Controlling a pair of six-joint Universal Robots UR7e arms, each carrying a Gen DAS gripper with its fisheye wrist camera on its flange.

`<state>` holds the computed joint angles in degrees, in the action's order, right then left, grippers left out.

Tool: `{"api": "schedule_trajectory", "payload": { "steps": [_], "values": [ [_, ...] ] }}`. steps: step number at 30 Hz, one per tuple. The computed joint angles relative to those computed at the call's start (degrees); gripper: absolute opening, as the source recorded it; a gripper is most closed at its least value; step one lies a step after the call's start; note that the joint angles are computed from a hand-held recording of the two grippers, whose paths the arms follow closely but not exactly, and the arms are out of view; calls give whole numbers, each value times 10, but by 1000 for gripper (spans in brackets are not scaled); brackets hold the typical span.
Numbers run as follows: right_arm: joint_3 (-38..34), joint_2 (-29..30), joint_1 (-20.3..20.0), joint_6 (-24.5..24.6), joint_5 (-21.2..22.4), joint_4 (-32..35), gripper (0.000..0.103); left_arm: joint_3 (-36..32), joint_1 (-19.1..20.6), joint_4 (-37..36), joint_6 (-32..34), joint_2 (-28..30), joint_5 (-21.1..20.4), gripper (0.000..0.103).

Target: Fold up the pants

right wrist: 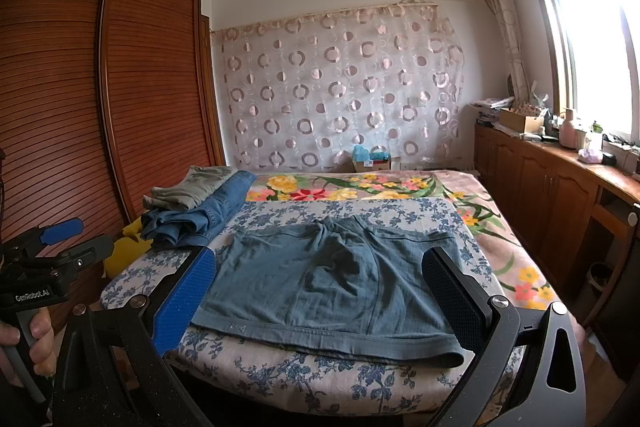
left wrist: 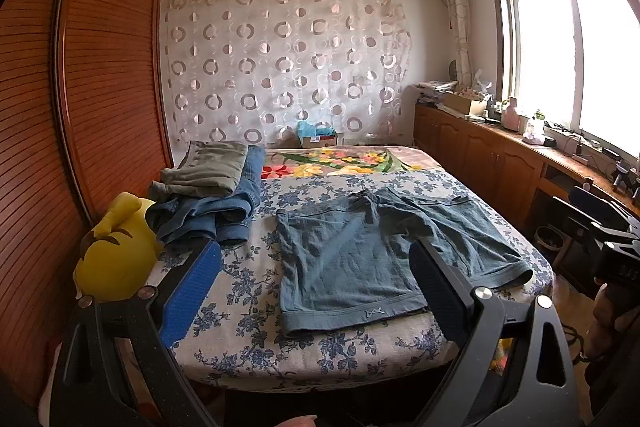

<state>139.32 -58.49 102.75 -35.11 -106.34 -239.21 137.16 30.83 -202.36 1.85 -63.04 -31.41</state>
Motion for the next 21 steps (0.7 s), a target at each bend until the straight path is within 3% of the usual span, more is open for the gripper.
{"api": "schedule_trajectory", "payload": {
  "steps": [21],
  "values": [
    [-1, -6, 1, -2, 4, 3, 103, -1, -14, 15, -11, -5, 8, 96]
  ]
}}
